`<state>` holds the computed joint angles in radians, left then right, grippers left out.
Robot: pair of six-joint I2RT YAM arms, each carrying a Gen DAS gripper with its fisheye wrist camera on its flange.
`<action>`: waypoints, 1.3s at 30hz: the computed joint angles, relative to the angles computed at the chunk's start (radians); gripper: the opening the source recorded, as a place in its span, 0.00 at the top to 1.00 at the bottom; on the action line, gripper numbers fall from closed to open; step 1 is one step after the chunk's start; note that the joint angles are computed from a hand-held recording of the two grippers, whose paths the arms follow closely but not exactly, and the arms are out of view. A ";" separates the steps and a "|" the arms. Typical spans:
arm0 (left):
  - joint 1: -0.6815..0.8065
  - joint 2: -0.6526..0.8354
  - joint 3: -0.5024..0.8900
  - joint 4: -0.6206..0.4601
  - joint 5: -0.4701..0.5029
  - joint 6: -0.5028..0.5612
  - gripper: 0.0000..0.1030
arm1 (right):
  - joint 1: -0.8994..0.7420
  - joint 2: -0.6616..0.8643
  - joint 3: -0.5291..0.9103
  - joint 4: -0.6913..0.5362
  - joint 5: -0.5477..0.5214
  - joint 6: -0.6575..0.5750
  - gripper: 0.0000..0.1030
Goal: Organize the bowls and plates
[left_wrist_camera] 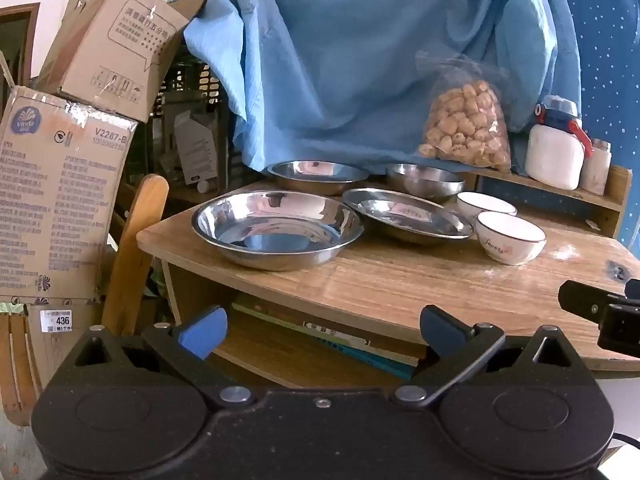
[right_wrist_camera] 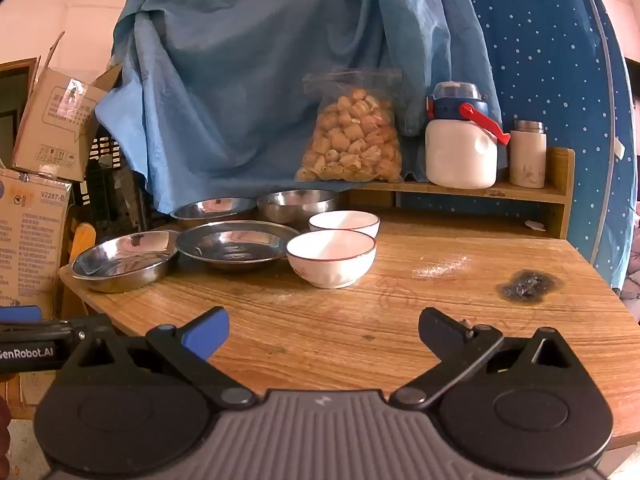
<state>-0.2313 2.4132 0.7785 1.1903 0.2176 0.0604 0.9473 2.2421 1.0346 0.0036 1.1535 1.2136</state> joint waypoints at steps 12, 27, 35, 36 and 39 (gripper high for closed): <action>-0.001 0.011 -0.001 0.016 -0.003 0.012 0.01 | -0.005 0.019 0.026 -0.008 -0.007 -0.003 0.00; -0.003 0.000 0.000 -0.003 -0.008 0.014 0.01 | -0.001 0.011 0.026 -0.033 -0.009 0.006 0.00; -0.003 -0.003 0.003 -0.015 -0.009 0.018 0.01 | 0.001 0.010 0.028 -0.042 -0.008 0.011 0.00; -0.002 -0.004 0.003 -0.017 -0.007 0.019 0.01 | 0.001 0.010 0.028 -0.043 -0.008 0.012 0.00; -0.003 0.002 0.008 -0.019 -0.010 0.020 0.01 | 0.002 -0.002 0.021 -0.052 -0.005 0.017 0.00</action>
<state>-0.2343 2.4149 0.7864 1.1713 0.2076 0.0807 0.9491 2.2398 1.0556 -0.0485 1.1483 1.2308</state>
